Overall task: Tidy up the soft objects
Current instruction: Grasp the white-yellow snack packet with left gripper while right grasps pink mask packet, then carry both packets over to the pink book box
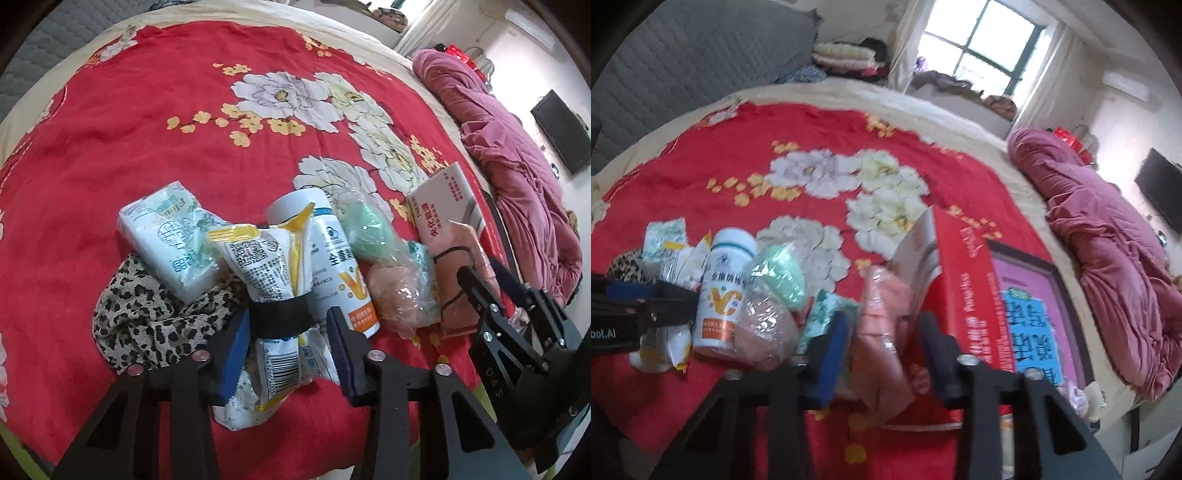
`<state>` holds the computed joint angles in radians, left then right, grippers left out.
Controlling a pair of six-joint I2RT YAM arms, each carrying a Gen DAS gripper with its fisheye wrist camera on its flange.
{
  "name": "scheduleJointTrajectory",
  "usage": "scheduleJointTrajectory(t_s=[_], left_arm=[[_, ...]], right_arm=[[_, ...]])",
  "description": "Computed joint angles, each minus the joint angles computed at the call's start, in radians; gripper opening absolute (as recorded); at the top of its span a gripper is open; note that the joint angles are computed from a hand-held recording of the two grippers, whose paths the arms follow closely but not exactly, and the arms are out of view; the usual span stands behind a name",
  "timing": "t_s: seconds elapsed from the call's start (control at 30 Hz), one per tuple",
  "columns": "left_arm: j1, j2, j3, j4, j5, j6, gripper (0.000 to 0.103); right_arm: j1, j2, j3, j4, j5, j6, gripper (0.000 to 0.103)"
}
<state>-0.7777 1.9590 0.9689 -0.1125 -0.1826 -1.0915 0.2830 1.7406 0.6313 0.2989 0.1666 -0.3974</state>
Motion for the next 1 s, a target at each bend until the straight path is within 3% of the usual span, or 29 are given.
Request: scheduleJointTrajectory(t_s=[0.27,0.73,1.0], left_arm=[[0.005,0.03,0.025,-0.009,0.008,-0.016,0.04],[-0.024,-0.045,-0.014,0.02,-0.049,-0.035,0.037],[-0.062,-0.124,-0.011,-0.043,-0.102,-0.033,0.037]], right_arm=[[-0.005,0.05,0.015,0.007,-0.028,0.011,0.021],[-0.102,-0.17,0.028,-0.199,-0.272,0.111,0.02],[-0.093,-0.248,0.017,-0.236,-0.292,0.125,0.019]])
